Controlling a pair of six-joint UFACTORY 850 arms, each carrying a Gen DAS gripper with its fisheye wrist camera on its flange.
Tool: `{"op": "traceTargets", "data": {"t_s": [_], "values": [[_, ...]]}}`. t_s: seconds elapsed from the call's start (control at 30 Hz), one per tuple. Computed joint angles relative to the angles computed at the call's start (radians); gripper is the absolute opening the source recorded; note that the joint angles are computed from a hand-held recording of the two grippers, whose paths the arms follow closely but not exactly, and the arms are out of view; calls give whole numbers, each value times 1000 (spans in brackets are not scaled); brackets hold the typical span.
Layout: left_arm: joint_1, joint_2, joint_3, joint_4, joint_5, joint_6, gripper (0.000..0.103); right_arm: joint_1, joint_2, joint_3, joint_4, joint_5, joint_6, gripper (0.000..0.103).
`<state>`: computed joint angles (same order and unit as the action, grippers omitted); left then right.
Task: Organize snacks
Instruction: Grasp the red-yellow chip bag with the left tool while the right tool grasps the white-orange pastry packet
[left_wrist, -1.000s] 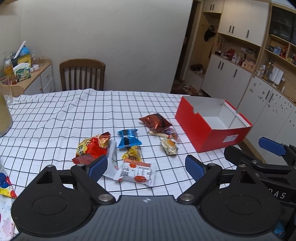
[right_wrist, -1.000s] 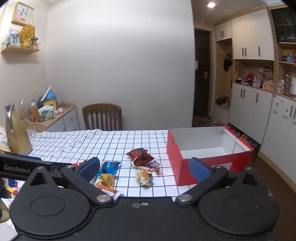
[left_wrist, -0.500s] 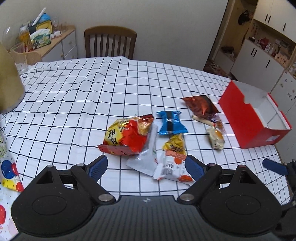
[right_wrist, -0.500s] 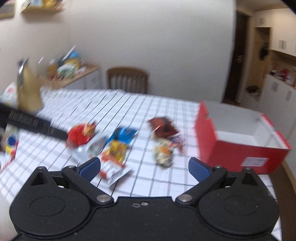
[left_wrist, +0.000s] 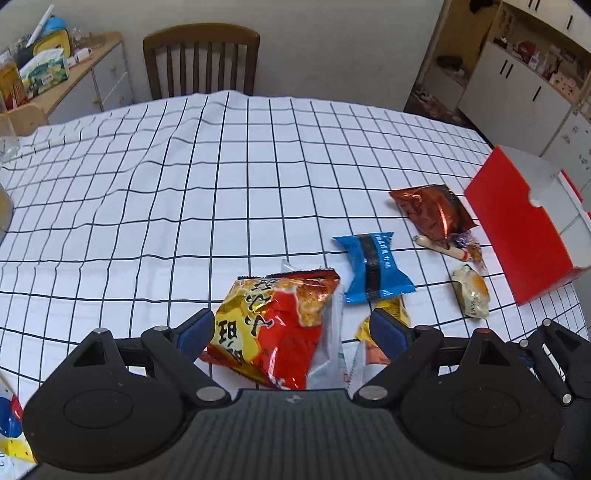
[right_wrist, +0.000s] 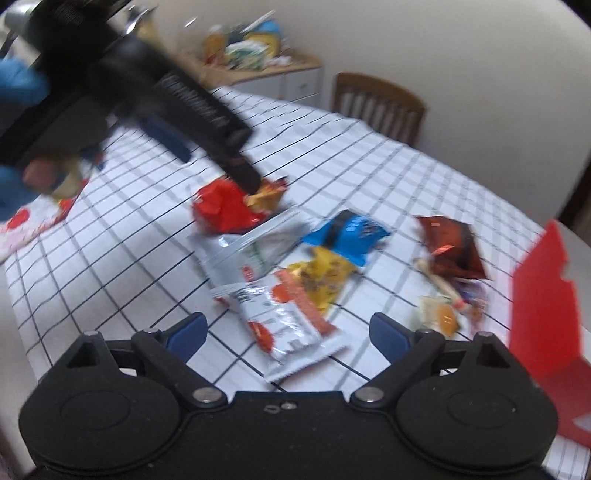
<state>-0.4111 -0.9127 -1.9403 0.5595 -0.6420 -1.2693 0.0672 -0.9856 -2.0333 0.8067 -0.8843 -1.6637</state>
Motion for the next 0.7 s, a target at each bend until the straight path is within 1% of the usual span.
{"op": "traceTargets", "data": {"t_s": [0.03, 0.07, 0.1, 0.13, 0.2, 0.3, 0.43, 0.47, 0.53, 0.6, 0.67, 0.7], "values": [[7, -3, 0, -18, 8, 8, 91, 5, -11, -16, -14, -4, -1, 90], [14, -6, -1, -35, 13, 19, 91, 12, -16, -19, -22, 9, -8, 85], [20, -9, -2, -58, 20, 41, 91, 17, -18, -20, -31, 23, -13, 83], [25, -12, -2, -82, 28, 67, 91, 21, -29, -35, -45, 18, -9, 82], [35, -18, -1, -133, 37, 113, 91, 25, -53, -74, -75, -11, 9, 82], [44, -31, -8, -165, 38, 142, 91, 31, -89, -135, -114, -43, 42, 81], [57, -36, -4, -213, 61, 189, 91, 44, -147, -225, -175, -60, 97, 81], [60, -36, -4, -230, 68, 208, 91, 47, -167, -260, -193, -77, 119, 81], [63, -43, -11, -240, 60, 228, 91, 53, -227, -370, -236, -154, 176, 80], [65, -42, -6, -234, 63, 222, 91, 58, -274, -453, -268, -208, 208, 80], [67, -40, 1, -233, 67, 216, 91, 63, -293, -488, -286, -220, 231, 77], [70, -39, 5, -246, 72, 223, 91, 64, -303, -506, -291, -226, 247, 76]]}}
